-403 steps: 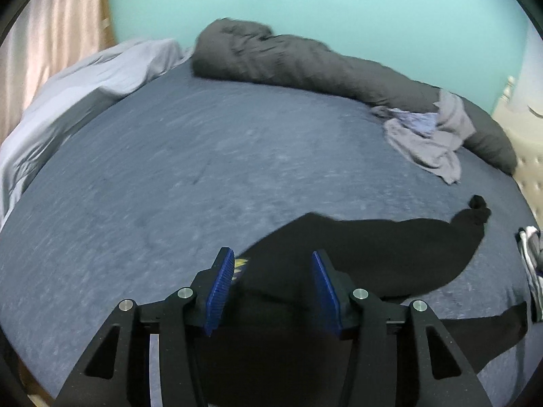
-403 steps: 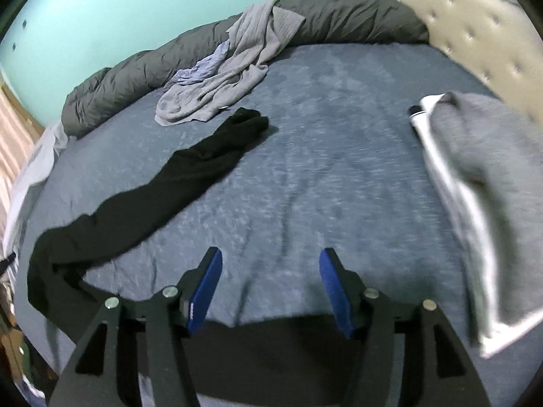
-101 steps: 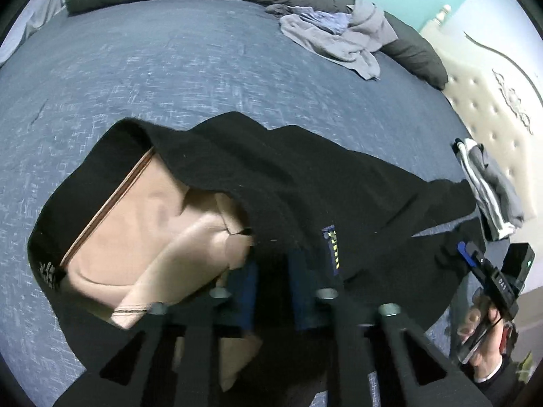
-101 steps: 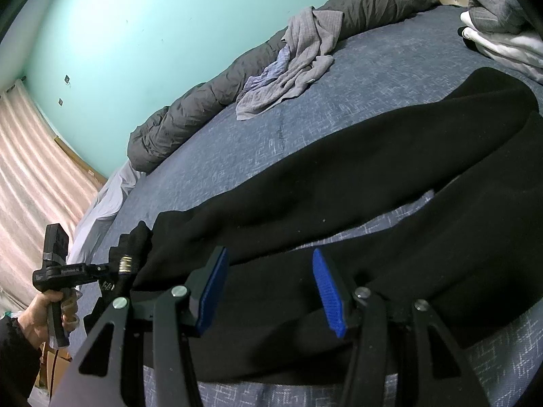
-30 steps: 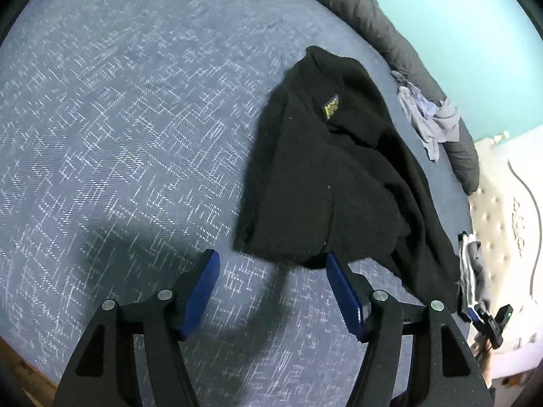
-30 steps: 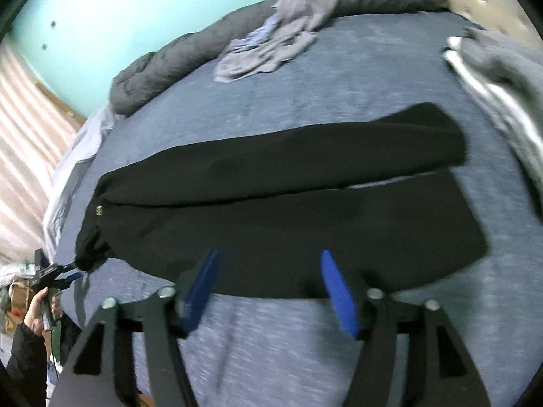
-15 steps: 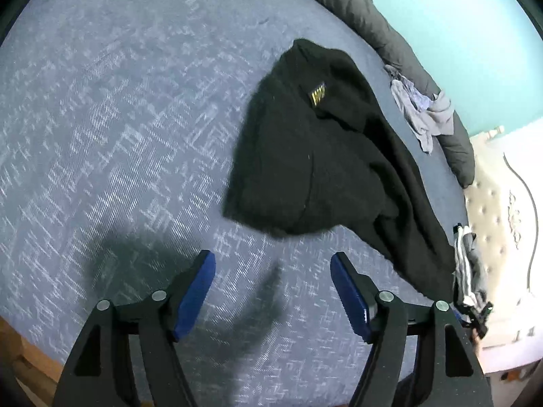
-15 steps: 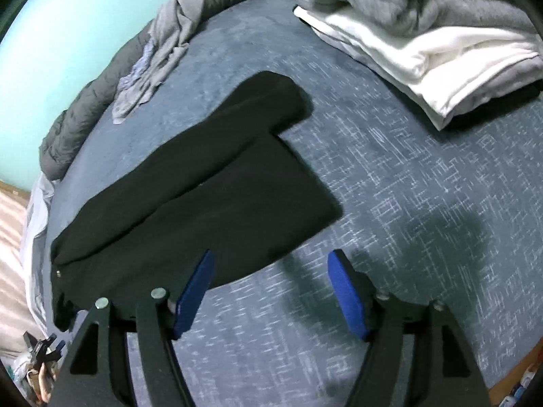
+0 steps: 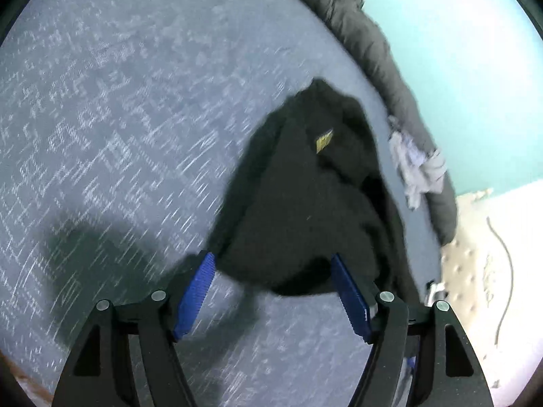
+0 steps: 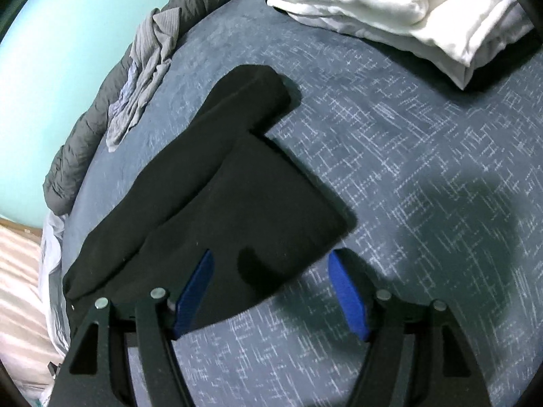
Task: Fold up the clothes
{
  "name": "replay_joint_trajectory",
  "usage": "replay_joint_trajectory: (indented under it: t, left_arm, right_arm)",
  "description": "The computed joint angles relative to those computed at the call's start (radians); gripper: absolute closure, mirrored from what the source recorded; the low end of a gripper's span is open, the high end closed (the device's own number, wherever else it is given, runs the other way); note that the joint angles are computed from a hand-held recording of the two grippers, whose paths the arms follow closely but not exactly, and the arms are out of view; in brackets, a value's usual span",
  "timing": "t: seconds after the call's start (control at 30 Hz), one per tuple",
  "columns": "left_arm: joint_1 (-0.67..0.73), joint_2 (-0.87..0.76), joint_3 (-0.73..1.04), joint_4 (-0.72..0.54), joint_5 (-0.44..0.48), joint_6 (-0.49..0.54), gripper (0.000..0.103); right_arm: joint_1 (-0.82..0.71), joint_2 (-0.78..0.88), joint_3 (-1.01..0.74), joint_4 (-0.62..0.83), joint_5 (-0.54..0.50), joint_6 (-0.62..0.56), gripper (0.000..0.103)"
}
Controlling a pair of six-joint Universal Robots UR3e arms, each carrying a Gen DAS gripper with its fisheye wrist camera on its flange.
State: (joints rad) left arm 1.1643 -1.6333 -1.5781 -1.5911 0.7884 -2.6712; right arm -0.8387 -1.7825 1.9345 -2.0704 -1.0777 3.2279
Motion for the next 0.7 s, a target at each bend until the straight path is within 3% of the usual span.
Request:
replay_joint_trajectory:
  t: [0.1, 0.17, 0.23, 0.27, 0.33, 0.4, 0.43, 0.5, 0.7]
  left_arm:
    - [-0.017, -0.03, 0.001, 0.049, 0.011, -0.054, 0.029]
    - [-0.033, -0.047, -0.003, 0.089, 0.021, -0.088, 0.029]
    - [-0.057, -0.061, -0.007, 0.141, 0.029, -0.114, 0.037]
    - [-0.069, -0.069, -0.008, 0.167, 0.034, -0.126, 0.042]
    - [-0.08, -0.077, -0.015, 0.197, 0.033, -0.136, 0.056]
    - [-0.089, -0.084, -0.009, 0.22, 0.04, -0.145, 0.078]
    - [-0.092, -0.085, -0.001, 0.232, 0.045, -0.15, 0.081]
    - [-0.096, -0.079, 0.018, 0.251, 0.055, -0.154, 0.094]
    - [-0.071, -0.076, 0.167, 0.199, 0.065, -0.126, 0.098]
  right_arm:
    - [0.029, 0.039, -0.025, -0.018, -0.019, -0.001, 0.033]
    - [0.031, 0.049, -0.026, -0.024, -0.008, -0.006, 0.043]
    - [0.028, 0.054, -0.02, -0.03, 0.014, -0.011, 0.05]
    - [0.03, 0.054, -0.019, -0.028, 0.018, -0.014, 0.059]
    - [0.042, 0.058, -0.026, -0.026, 0.009, -0.019, 0.074]
    - [0.039, 0.049, -0.021, -0.033, 0.009, -0.023, 0.087]
    - [0.036, 0.043, -0.018, -0.037, 0.011, -0.025, 0.093]
    - [0.022, 0.027, -0.015, -0.039, 0.022, -0.028, 0.097]
    - [-0.014, -0.016, -0.103, 0.023, 0.078, -0.054, 0.099]
